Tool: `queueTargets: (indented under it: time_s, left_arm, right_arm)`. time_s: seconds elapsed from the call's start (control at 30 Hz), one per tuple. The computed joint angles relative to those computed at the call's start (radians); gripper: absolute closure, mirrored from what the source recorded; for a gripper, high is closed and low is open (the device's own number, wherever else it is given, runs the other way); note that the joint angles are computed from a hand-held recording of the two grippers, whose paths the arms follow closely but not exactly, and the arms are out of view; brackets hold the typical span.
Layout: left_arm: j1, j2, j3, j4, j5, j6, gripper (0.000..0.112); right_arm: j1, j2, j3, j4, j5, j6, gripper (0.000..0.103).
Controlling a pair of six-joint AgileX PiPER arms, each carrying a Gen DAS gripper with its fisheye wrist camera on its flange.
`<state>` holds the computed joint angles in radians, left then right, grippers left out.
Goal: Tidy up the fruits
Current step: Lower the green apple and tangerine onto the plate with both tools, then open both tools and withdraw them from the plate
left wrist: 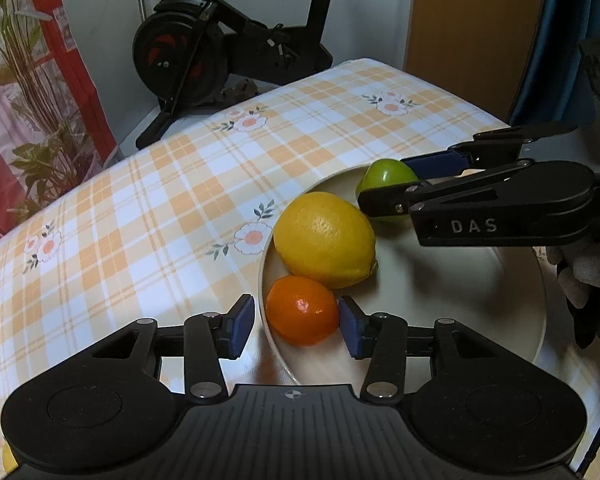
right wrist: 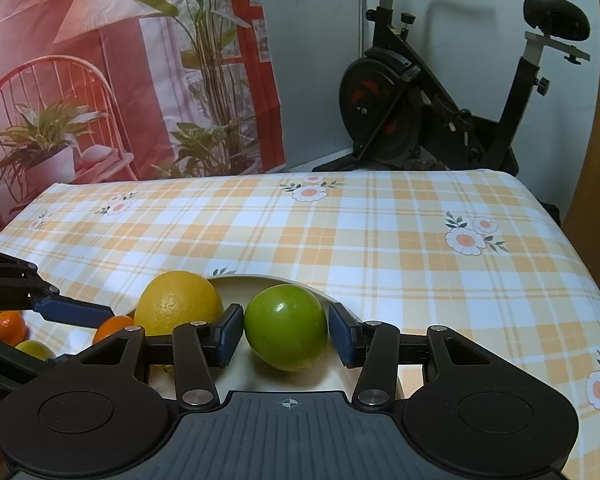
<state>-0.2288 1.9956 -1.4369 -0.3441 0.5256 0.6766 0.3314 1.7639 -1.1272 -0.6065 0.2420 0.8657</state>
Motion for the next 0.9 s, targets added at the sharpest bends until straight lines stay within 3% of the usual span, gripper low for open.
queueTargets:
  time_s: [0.37,0.9]
  left_arm:
    - [0.012,-0.035,0.028,-0.040,0.002,0.010,0.063]
    - [0.097,-0.205,0.161,-0.210,-0.011,0.140,0.063]
  right_arm:
    - [0.009,-0.032,0.015,-0.031,0.027,0.031,0.059]
    - [0.089,-0.169,0.070,-0.159,0.141,0.186,0.059]
